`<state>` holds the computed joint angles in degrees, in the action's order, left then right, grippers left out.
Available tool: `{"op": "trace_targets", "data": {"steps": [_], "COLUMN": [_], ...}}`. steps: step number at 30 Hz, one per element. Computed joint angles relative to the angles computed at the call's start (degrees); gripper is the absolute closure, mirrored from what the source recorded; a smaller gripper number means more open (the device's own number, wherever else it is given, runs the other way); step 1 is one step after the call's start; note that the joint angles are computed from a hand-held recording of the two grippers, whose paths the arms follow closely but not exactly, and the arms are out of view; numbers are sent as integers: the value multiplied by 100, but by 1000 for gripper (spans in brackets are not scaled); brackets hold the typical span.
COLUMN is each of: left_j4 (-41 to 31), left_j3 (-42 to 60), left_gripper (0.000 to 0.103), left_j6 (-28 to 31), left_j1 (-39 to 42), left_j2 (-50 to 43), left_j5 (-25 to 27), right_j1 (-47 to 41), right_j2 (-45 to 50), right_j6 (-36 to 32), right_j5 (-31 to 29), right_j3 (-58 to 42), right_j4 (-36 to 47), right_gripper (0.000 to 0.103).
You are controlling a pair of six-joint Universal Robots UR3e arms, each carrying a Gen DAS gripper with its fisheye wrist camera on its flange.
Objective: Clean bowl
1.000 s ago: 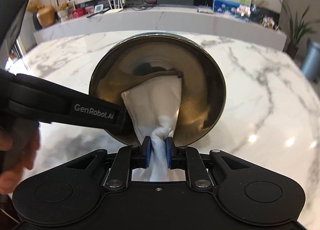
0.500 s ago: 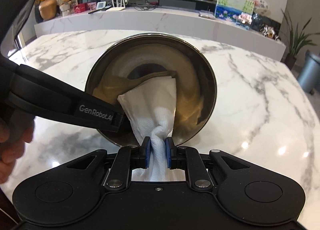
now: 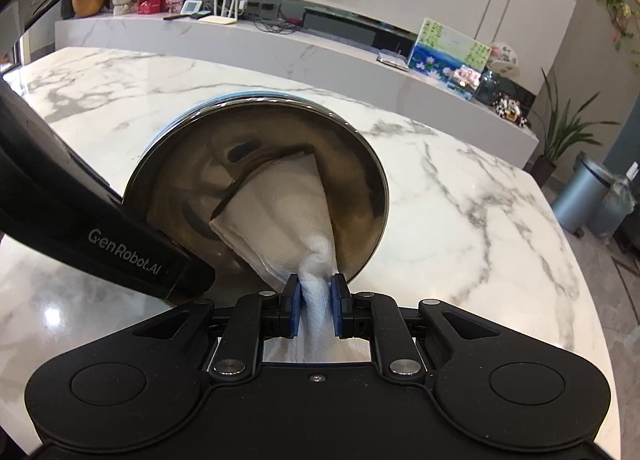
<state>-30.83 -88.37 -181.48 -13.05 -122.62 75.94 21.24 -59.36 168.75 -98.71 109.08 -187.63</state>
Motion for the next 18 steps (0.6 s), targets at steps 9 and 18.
{"op": "trace_targets", "data": {"steps": [9, 18], "left_j4": [435, 966], "left_j3": [-114, -186], "left_gripper": [81, 81], "left_j6": [-391, -805], "left_j1": [7, -15], "left_j2": [-108, -267], "left_j5": [-38, 67], "right_j1": [-458, -813], "right_j2": [-277, -538], "right_j6": [585, 953], "right_j5": [1024, 1805], "right_j3": [134, 251], "right_j4": [544, 918], "right_gripper": [90, 89]}}
